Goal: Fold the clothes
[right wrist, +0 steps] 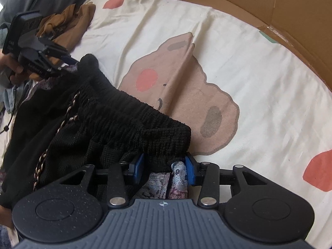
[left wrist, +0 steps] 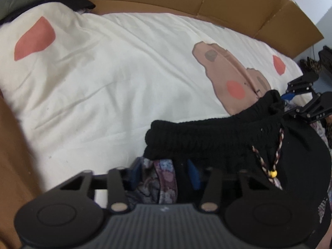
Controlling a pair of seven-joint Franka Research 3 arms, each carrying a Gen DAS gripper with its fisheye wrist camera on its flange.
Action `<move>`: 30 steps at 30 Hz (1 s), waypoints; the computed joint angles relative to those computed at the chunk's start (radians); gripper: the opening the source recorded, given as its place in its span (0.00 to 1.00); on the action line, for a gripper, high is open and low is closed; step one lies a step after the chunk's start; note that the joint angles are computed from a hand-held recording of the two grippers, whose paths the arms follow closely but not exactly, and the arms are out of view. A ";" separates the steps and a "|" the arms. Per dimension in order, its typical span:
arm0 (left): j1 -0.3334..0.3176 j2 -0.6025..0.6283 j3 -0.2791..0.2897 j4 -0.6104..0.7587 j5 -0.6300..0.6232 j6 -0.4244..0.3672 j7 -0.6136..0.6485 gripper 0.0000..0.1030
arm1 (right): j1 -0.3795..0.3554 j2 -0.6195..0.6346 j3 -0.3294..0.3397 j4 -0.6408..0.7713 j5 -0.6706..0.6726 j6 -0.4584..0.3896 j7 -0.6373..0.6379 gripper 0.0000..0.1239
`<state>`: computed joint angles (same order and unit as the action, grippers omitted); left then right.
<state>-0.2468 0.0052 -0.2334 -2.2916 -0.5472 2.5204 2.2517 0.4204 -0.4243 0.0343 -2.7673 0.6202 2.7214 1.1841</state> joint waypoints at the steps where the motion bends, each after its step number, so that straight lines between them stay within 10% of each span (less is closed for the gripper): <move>1: -0.001 -0.001 -0.001 0.003 0.020 -0.004 0.001 0.29 | -0.010 0.001 0.014 0.004 -0.027 -0.006 0.010 0.33; 10: -0.038 -0.080 -0.005 -0.057 0.227 0.073 -0.032 0.11 | -0.092 -0.067 0.143 -0.003 -0.315 -0.048 0.179 0.13; 18: -0.086 -0.158 -0.007 -0.145 0.441 0.304 -0.155 0.09 | -0.253 -0.179 0.374 -0.008 -0.686 -0.053 0.544 0.11; 30: -0.058 -0.076 -0.037 -0.050 0.822 0.430 -0.491 0.09 | -0.338 -0.196 0.387 0.057 -0.982 -0.105 0.754 0.11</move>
